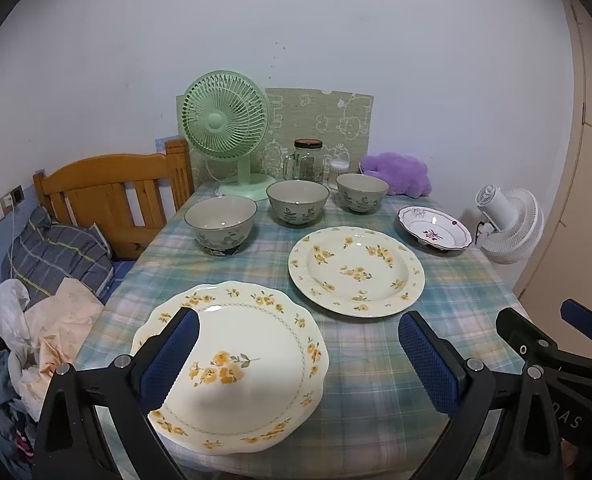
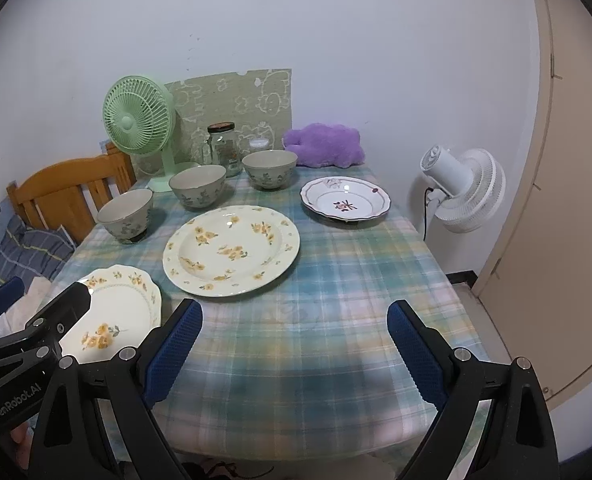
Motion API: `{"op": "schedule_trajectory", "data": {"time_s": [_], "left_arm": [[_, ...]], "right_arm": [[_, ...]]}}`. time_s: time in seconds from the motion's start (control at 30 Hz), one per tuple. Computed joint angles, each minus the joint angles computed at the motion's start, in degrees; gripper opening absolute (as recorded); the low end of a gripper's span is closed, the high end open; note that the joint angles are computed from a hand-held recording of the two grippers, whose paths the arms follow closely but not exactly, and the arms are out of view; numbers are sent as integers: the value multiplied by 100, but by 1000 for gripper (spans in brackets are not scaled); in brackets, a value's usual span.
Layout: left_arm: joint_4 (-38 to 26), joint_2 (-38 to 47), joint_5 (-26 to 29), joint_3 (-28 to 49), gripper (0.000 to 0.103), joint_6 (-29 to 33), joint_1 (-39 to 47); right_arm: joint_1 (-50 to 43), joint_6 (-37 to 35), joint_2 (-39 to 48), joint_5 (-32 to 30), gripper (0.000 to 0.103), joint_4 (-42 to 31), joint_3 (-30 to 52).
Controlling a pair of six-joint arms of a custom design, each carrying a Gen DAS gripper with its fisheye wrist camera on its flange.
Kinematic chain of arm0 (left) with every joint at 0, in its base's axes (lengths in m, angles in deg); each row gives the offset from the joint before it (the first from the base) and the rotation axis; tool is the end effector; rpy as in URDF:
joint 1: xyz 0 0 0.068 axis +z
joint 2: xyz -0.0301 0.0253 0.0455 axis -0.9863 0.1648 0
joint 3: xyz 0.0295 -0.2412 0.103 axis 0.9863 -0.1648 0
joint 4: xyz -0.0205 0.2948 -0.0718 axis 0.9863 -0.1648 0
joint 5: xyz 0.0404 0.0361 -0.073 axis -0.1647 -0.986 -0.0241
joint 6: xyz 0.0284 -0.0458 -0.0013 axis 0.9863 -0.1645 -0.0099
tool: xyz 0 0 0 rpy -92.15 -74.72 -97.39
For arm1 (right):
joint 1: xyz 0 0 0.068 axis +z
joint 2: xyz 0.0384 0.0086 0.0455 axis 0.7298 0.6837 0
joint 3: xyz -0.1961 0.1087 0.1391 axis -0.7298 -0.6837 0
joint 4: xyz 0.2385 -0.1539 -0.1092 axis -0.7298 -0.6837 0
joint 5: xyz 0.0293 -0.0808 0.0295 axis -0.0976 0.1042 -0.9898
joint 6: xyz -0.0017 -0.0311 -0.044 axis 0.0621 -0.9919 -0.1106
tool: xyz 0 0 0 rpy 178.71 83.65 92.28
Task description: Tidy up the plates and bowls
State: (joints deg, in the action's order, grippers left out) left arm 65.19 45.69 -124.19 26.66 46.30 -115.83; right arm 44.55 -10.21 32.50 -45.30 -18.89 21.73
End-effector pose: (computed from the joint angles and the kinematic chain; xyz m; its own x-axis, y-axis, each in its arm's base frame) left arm 0.2200 -0.1311 0.1209 -0.5434 -0.1156 -0.8315 -0.1595 0.9866 -0.0329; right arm 0.2512 -0.0063 0.1196 -0.6075 -0.0596 -0.7920 -0.0944 0.9955 -0.0024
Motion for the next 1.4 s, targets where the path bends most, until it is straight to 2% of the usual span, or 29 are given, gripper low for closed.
{"op": "schedule_trajectory", "data": {"time_s": [1.4], "left_arm": [[282, 314, -109, 102, 101, 149, -48]], "right_arm": [[-113, -49, 483, -53, 96, 282, 197]]}}
